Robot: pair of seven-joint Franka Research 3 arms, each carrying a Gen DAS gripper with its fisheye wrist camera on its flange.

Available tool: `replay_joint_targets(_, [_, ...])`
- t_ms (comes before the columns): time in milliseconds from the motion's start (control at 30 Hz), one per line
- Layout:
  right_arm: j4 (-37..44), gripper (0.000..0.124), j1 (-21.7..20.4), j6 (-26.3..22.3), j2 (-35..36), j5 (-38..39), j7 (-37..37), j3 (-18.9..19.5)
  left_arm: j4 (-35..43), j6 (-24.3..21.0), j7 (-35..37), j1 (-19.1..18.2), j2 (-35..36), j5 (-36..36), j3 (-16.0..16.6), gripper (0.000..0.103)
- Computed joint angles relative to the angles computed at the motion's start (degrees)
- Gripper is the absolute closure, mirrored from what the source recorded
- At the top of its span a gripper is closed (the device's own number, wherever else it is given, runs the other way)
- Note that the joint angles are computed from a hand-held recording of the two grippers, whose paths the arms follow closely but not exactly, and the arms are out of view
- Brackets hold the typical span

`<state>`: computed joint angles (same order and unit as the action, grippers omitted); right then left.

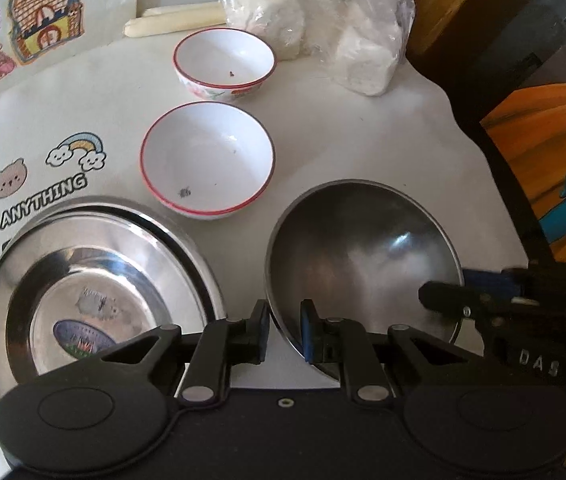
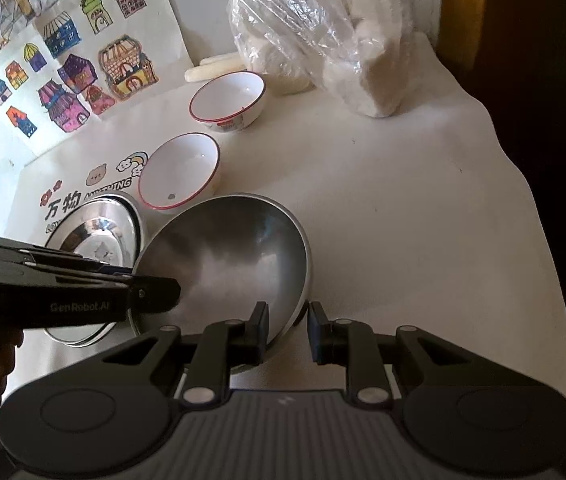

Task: Organize plates and bowls
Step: 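Carry the small steel bowl with both grippers beside the plate stack and open the left gripper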

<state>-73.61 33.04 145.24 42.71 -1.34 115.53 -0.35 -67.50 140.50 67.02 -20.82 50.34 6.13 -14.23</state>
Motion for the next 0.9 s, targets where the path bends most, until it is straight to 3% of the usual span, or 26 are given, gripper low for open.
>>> replay_joint_targets(133, [3.71, 0.1, -2.43, -1.44, 2.48, 1.94, -4.24, 1.64, 5.06, -3.4, -1.29, -1.54, 2.84, 0.48, 0.87, 0.084])
replay_joint_targets(333, [6.14, 0.098, -5.25, -2.63, 4.26, 5.75, -12.23, 4.07, 5.8, -3.75, -4.68, -2.69, 2.98, 1.68, 2.18, 0.082])
replay_joint_targets(567, [0.42, 0.085, -7.28, 1.03, 1.31, 11.01, -18.89, 5.56, -3.94, 0.08, -10.29, -2.01, -3.75, 3.23, 2.85, 0.056])
replay_joint_targets(667, [-2.28, 0.068, -7.7, 4.42, -0.24, 12.22, -19.94, 5.34, -6.66, 1.32, -13.4, -2.59, -6.12, 5.1, 3.77, 0.038])
replay_joint_targets(900, [-3.04, 0.033, -9.34, 6.82, -0.38, 14.78, -23.75, 6.29, -6.48, 2.06, -19.56, -4.0, -7.2, 9.69, 5.44, 0.015])
